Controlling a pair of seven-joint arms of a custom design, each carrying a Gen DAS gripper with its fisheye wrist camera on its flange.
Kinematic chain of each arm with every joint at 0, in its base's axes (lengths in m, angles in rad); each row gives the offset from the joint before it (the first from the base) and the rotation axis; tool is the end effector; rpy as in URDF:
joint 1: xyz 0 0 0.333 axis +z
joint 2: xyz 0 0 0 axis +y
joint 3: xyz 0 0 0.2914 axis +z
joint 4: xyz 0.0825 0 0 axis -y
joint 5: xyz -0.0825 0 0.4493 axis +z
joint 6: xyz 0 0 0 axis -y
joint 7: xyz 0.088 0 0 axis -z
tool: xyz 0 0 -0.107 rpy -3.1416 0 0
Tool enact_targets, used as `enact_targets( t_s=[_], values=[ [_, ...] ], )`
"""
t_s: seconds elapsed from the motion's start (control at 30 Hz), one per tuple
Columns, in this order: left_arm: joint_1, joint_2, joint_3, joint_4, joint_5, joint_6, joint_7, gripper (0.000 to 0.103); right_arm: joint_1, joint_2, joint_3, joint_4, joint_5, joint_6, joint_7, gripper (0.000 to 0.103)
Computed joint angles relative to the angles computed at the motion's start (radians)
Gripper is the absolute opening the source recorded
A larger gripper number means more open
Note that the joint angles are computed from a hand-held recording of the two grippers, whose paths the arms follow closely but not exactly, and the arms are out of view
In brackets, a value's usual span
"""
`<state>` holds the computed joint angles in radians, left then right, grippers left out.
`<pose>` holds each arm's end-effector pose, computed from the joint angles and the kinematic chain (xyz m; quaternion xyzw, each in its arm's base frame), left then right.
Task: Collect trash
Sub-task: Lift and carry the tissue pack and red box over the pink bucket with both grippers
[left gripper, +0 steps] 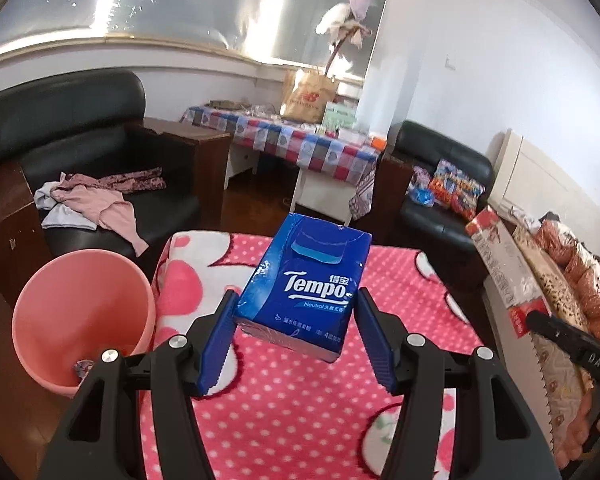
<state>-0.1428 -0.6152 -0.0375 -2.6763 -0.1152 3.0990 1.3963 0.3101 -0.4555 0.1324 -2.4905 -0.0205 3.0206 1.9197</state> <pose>0.4650 -0.0754 0.5008 -0.6442 0.5822 -0.4179 0.2670 0.4705 0.2287 0.5156 -0.6626 0.5814 -0.2109 0.4224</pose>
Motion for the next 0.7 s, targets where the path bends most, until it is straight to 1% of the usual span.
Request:
enact_targets(
  t_s=[0.03, 0.1, 0.17, 0.2, 0.23, 0.27, 0.3, 0.33, 0.37, 0.4, 0.47, 0.5, 0.53, 0.57, 0.63, 0.67, 0.7],
  values=[
    [0.004, -0.006, -0.01, -0.01, -0.002, 0.006, -0.009, 0.058, -0.016, -0.007, 0.014, 0.0, -0.017, 0.004, 0.0, 0.023],
    [-0.006, -0.016, -0.002, -0.032, 0.0, 0.017, -0.005, 0.058, -0.004, 0.003, 0.0, -0.003, -0.016, 0.036, -0.015, 0.023],
    [0.045, -0.043, -0.055, -0.064, 0.016, 0.022, -0.032, 0.058, 0.044, 0.03, -0.043, -0.001, 0.018, 0.063, -0.047, 0.023],
    [0.066, -0.063, -0.072, -0.08, 0.026, 0.014, -0.043, 0.058, 0.073, 0.045, -0.07, 0.006, 0.029, 0.067, -0.052, 0.023],
    [0.086, -0.091, -0.09, -0.097, 0.032, -0.005, -0.06, 0.058, 0.137, 0.066, -0.125, 0.018, 0.086, 0.064, -0.1, 0.023],
    [0.096, -0.123, -0.091, -0.115, 0.035, -0.026, -0.075, 0.058, 0.193, 0.082, -0.17, 0.031, 0.129, 0.061, -0.143, 0.023],
    [0.105, -0.158, -0.093, -0.136, 0.039, -0.043, -0.086, 0.058, 0.236, 0.099, -0.204, 0.047, 0.167, 0.062, -0.185, 0.023],
    [0.137, -0.19, -0.112, -0.153, 0.05, -0.058, -0.107, 0.058, 0.304, 0.128, -0.258, 0.08, 0.217, 0.065, -0.252, 0.023],
    [0.181, -0.223, -0.138, -0.17, 0.066, -0.072, -0.132, 0.058, 0.348, 0.149, -0.29, 0.105, 0.257, 0.068, -0.301, 0.023],
    [0.209, -0.249, -0.151, -0.184, 0.079, -0.083, -0.151, 0.058, 0.404, 0.176, -0.331, 0.136, 0.306, 0.074, -0.362, 0.023],
    [0.287, -0.304, -0.18, -0.21, 0.114, -0.122, -0.195, 0.058, 0.564, 0.24, -0.446, 0.222, 0.46, 0.08, -0.53, 0.023],
    [0.306, -0.322, -0.178, -0.22, 0.13, -0.138, -0.205, 0.058, 0.634, 0.268, -0.494, 0.266, 0.555, 0.063, -0.62, 0.023],
    [0.333, -0.34, -0.175, -0.227, 0.145, -0.161, -0.217, 0.058, 0.702, 0.317, -0.539, 0.341, 0.684, 0.011, -0.738, 0.023],
    [0.352, -0.348, -0.165, -0.231, 0.159, -0.177, -0.222, 0.058, 0.736, 0.358, -0.559, 0.397, 0.742, -0.032, -0.792, 0.023],
    [0.397, -0.337, -0.154, -0.227, 0.19, -0.188, -0.227, 0.058, 0.729, 0.454, -0.537, 0.523, 0.8, -0.142, -0.85, 0.023],
    [0.42, -0.318, -0.146, -0.219, 0.203, -0.19, -0.229, 0.058, 0.719, 0.49, -0.523, 0.571, 0.8, -0.185, -0.849, 0.023],
    [0.442, -0.291, -0.138, -0.209, 0.213, -0.184, -0.232, 0.058, 0.709, 0.554, -0.506, 0.65, 0.802, -0.245, -0.845, 0.023]
  ],
)
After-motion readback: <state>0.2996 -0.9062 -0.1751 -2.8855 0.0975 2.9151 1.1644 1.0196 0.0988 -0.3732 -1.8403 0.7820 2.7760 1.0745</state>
